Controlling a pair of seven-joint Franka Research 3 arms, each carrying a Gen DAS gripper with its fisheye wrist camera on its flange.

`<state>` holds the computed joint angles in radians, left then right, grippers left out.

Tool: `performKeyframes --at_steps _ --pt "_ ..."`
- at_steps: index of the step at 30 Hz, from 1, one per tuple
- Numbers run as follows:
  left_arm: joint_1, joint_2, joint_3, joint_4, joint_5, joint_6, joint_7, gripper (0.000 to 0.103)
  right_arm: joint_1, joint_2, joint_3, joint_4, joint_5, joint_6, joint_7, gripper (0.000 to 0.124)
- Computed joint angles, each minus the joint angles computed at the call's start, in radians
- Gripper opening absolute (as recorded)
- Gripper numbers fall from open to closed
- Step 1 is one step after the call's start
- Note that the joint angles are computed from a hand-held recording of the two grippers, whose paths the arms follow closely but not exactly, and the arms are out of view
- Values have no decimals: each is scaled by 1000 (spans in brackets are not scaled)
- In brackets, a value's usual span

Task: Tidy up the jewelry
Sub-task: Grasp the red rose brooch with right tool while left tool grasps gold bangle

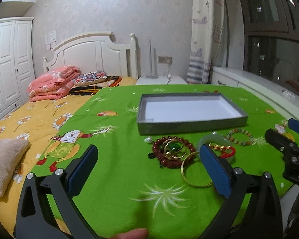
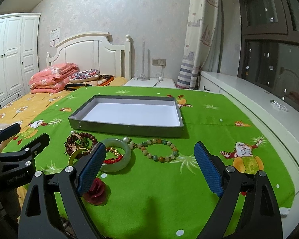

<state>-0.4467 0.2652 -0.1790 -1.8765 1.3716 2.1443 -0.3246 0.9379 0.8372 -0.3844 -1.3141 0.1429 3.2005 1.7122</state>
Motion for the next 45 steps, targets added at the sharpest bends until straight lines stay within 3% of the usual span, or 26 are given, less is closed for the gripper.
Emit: performKeyframes --at_steps 4,9,13,15,21,23,26,28,29,32,36,45 --pt "7 -6 2 -10 -24 2 1 99 -70 -24 116 -19 -13 -2 -55 84" --pt "17 -26 3 -36 -30 -12 -33 99 -204 -57 349 -55 -42 -7 -212 84" --pt "41 -44 1 -63 -47 19 -34 99 -324 -39 540 -22 -38 -89 -359 84" --pt "51 -53 1 -81 -47 36 -51 99 -342 -20 572 10 -23 -139 -409 84" --pt "49 -45 -3 -100 27 48 -66 98 -321 38 557 125 6 -311 -485 79" --pt "47 -43 -5 -103 56 49 -66 98 -308 54 545 154 6 -335 -500 76" --pt "69 -39 -7 -97 17 133 31 98 -283 75 510 191 -4 -350 -497 66" --pt "68 -31 -5 -91 17 151 52 98 -298 84 532 206 9 -360 -520 61" --pt "70 -26 -3 -86 17 168 57 98 -297 86 531 207 11 -355 -525 60" --pt "83 -6 4 -70 18 272 77 98 -311 75 543 178 25 -327 -554 40" --pt "75 35 16 -29 13 335 111 98 -302 57 499 144 33 -279 -505 40" --pt "42 135 60 93 -6 387 176 98 -316 26 467 99 35 -188 -429 40"
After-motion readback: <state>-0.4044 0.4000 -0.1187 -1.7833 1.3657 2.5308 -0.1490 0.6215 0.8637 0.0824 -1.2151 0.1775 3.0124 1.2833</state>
